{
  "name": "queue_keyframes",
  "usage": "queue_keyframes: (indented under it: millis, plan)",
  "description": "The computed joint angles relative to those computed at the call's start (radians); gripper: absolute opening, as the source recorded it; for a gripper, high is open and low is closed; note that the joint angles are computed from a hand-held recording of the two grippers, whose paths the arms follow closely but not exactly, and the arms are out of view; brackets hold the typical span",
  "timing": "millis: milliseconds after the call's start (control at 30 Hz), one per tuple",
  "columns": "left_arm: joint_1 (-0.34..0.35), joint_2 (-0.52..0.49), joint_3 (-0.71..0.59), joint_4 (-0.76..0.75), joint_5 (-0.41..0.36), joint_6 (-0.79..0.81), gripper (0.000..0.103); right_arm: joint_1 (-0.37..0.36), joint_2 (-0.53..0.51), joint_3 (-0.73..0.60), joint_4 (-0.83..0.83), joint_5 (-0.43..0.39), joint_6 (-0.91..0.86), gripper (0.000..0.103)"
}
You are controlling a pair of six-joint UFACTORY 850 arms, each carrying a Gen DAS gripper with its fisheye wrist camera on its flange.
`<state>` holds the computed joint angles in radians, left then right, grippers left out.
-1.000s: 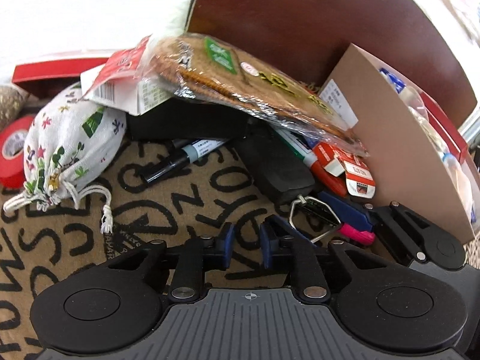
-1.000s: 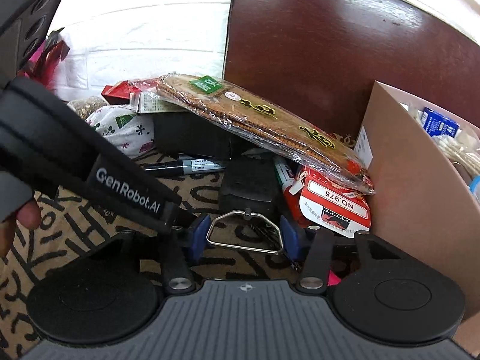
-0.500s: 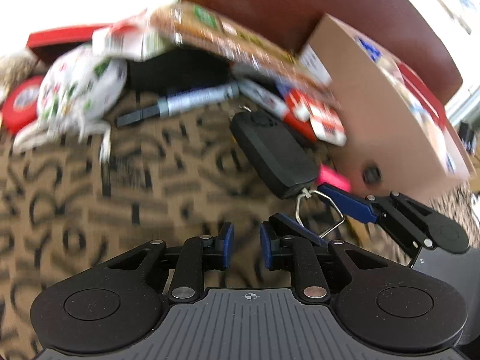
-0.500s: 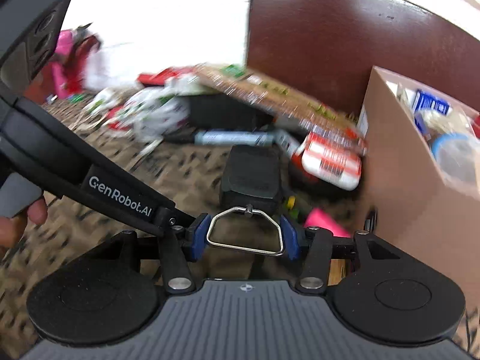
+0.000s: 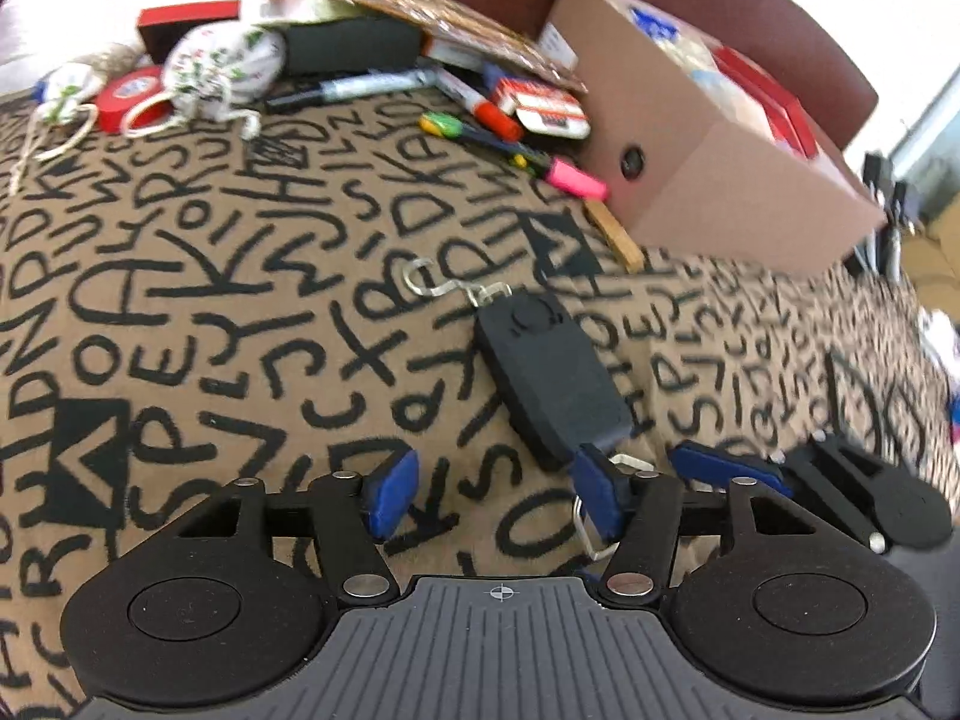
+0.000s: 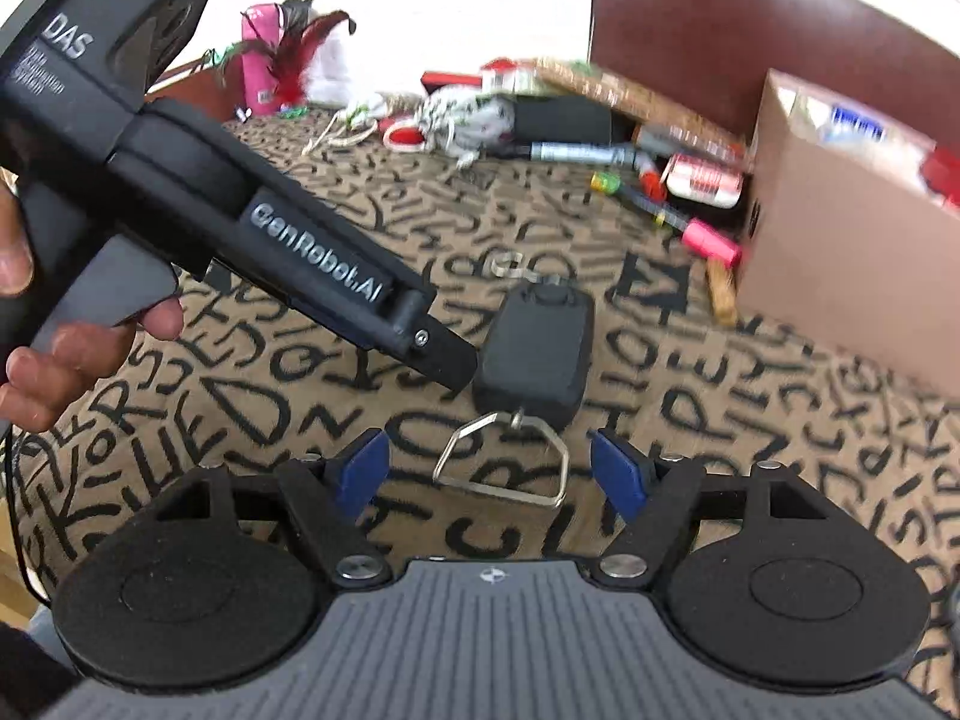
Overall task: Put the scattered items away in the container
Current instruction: 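Grasp the scale body with the left gripper while the right holds the loop, then carry the scale over the cardboard box and open both grippers to drop it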
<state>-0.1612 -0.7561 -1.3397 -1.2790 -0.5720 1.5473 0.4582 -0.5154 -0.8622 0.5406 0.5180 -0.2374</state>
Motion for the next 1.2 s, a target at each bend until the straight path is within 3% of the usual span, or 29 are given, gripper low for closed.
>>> queue_keyframes:
  millis: [133, 267, 433, 500, 533, 600, 733, 800, 867, 967, 1000, 1200]
  plan:
    - [-0.021, -0.011, -0.034, -0.018, 0.035, -0.058, 0.083, -0.005, -0.015, -0.022, 0.050, 0.017, -0.013, 0.076]
    - [-0.072, -0.062, -0.130, 0.124, 0.072, -0.198, 0.083, -0.020, -0.051, -0.064, 0.077, 0.003, -0.004, 0.065]
    - [-0.128, -0.117, -0.206, 0.262, 0.112, -0.292, 0.081, -0.045, -0.080, -0.088, 0.017, -0.027, 0.086, 0.061]
    - [-0.138, -0.126, -0.207, 0.231, 0.139, -0.234, 0.078, -0.048, -0.086, -0.090, -0.002, -0.018, 0.099, 0.061]
    - [-0.142, -0.122, -0.197, 0.193, 0.159, -0.172, 0.067, -0.050, -0.090, -0.092, -0.010, -0.013, 0.102, 0.061]
    - [-0.145, -0.121, -0.193, 0.177, 0.163, -0.141, 0.061, -0.054, -0.104, -0.106, -0.016, -0.007, 0.101, 0.061]
    - [-0.136, -0.121, -0.198, 0.204, 0.134, -0.175, 0.061, -0.045, -0.119, -0.133, 0.029, -0.014, 0.017, 0.058]
    - [-0.126, -0.115, -0.188, 0.192, 0.115, -0.163, 0.062, -0.049, -0.104, -0.111, -0.030, -0.025, 0.042, 0.057]
    - [-0.122, -0.107, -0.164, 0.131, 0.118, -0.097, 0.072, -0.053, -0.093, -0.095, -0.061, -0.028, 0.065, 0.057]
    - [-0.135, -0.098, -0.144, 0.088, 0.152, -0.039, 0.072, -0.055, -0.101, -0.103, -0.063, -0.026, 0.074, 0.056]
    - [-0.141, -0.092, -0.135, 0.074, 0.173, -0.019, 0.063, -0.054, -0.103, -0.108, -0.056, -0.027, 0.064, 0.056]
    - [-0.122, -0.059, -0.111, 0.051, 0.129, -0.073, 0.052, -0.073, -0.057, -0.050, -0.186, -0.006, 0.197, 0.055]
